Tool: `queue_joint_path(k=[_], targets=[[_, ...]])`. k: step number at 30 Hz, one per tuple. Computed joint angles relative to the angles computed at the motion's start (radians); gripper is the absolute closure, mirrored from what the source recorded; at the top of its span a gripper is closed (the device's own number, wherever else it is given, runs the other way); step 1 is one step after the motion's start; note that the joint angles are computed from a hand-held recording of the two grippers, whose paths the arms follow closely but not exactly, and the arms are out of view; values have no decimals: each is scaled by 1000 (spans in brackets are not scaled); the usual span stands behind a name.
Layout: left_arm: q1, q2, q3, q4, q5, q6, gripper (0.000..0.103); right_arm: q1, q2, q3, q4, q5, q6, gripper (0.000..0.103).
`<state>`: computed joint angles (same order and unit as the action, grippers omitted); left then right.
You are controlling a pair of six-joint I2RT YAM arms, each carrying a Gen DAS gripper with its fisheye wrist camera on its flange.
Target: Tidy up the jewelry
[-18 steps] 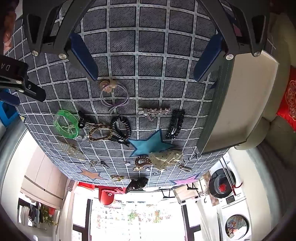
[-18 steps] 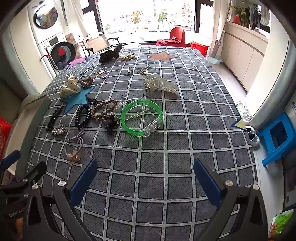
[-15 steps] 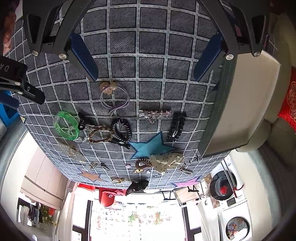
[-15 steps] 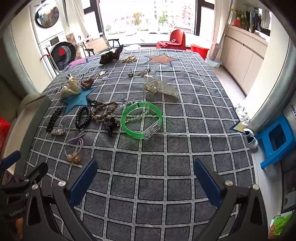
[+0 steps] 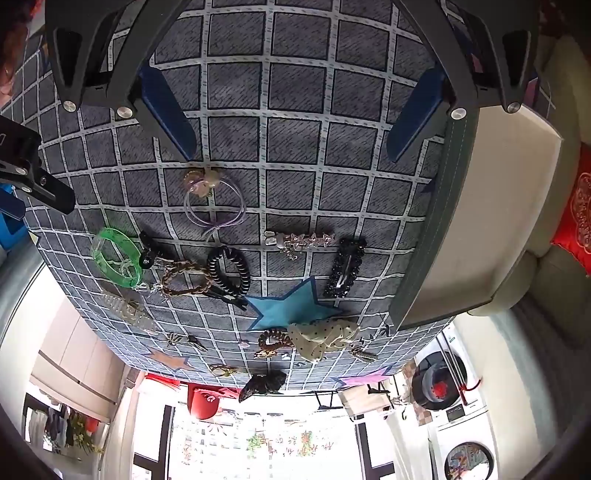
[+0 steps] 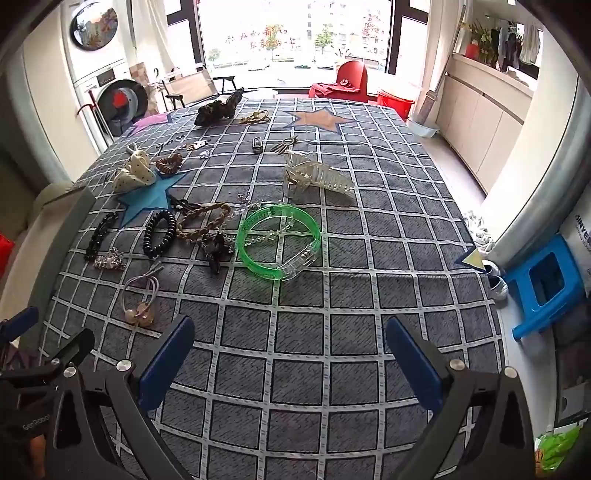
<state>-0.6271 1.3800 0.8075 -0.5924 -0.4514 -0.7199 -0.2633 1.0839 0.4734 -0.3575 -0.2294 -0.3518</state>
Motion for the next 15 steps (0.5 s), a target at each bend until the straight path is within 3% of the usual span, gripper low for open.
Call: queue_joint_path(k=[15], targets=[[0,10,0,10,-4,1,0,3,-2,-1,1,7,-2,0]])
